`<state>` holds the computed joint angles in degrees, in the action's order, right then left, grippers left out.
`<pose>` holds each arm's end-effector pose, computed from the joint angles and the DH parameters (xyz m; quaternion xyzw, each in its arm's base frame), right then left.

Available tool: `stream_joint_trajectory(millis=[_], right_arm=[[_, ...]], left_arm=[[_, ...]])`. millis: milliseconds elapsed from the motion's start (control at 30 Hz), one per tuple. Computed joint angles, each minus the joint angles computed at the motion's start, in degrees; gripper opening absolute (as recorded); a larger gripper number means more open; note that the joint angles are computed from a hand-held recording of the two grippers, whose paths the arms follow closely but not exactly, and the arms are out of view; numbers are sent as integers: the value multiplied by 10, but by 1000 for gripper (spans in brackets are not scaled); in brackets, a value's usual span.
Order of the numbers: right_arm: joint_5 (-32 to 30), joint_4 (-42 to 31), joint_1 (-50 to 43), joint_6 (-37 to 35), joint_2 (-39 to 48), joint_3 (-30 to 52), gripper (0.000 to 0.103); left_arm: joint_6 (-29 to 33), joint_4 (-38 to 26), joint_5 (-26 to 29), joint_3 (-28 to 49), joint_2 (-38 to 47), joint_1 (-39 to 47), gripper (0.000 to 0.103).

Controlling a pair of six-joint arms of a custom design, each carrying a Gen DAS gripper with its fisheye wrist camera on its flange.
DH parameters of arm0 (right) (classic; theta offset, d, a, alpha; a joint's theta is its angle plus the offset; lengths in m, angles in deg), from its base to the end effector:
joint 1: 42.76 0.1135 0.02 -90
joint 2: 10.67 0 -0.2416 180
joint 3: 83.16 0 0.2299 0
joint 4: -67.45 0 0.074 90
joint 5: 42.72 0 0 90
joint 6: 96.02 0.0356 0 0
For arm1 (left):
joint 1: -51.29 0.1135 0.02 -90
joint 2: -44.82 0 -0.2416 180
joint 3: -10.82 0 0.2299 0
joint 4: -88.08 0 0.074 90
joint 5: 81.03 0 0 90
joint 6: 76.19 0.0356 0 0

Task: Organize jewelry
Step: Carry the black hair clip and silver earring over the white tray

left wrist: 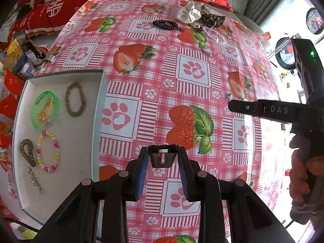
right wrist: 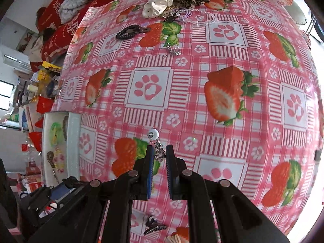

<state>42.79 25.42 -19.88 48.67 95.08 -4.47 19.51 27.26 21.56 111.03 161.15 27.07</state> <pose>0.3024 0.1306 0.1392 0.2625 0.9470 0.1436 0.1172 0.3366 -0.1599 0.1603 0.2670 0.9508 -0.1257 0.0940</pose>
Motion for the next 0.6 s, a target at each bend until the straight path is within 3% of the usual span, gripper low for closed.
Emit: stream_joint_trajectory(millis=[267,600], right_arm=[[9,-28,31,21,7,42,12],[11,-77,67,9,61,166,12]], left_arm=[[19,-15,17,4,-25,30,36],[42,-42,26,11,-61,100,36]])
